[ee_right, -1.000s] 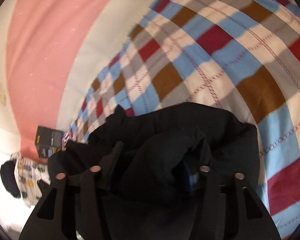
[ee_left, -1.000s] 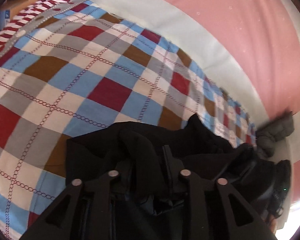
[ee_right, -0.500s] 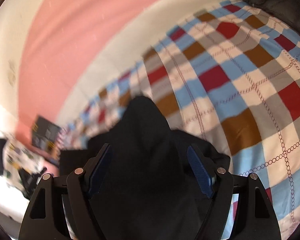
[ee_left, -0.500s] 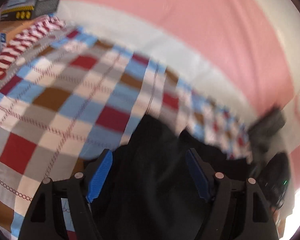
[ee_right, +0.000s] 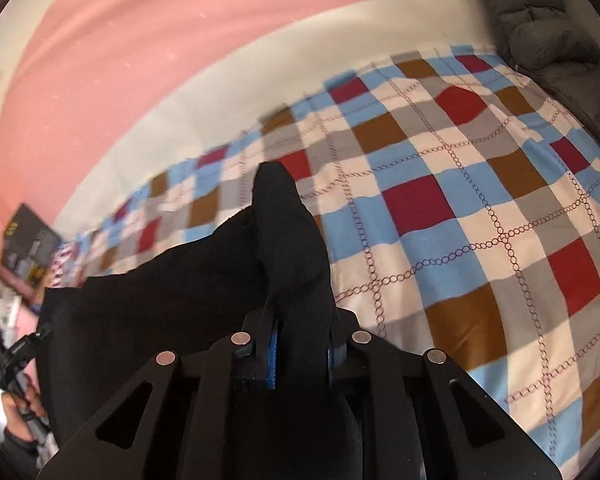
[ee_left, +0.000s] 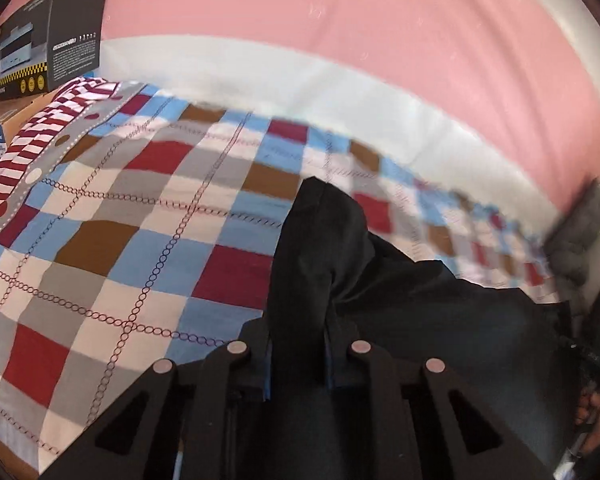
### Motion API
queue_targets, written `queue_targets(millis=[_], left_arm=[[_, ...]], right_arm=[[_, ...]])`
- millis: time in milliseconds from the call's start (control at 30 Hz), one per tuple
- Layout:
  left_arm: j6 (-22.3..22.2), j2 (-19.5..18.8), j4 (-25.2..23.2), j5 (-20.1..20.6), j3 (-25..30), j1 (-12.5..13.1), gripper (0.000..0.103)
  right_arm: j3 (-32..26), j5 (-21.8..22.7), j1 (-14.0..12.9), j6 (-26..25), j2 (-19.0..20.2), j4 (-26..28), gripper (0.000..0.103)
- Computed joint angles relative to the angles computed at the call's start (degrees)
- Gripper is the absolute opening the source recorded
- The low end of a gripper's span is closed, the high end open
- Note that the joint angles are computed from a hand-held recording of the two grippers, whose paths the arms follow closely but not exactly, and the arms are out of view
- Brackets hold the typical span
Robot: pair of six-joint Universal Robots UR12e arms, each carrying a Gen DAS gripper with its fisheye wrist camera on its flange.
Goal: Fold large clothes
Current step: 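Carry the held hem over the body and lay it near the collar with both tools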
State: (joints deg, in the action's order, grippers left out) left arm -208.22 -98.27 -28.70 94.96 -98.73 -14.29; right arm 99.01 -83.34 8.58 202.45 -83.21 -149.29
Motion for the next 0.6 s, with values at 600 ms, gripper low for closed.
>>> queue_targets(millis=[600], left_arm=[[-2.76,-2.69,-3.14,5.18,1.51,-0.79,0.045]], right_arm=[[-3.33,-11.81,3.38,-4.34,3.83,4.04,0.038]])
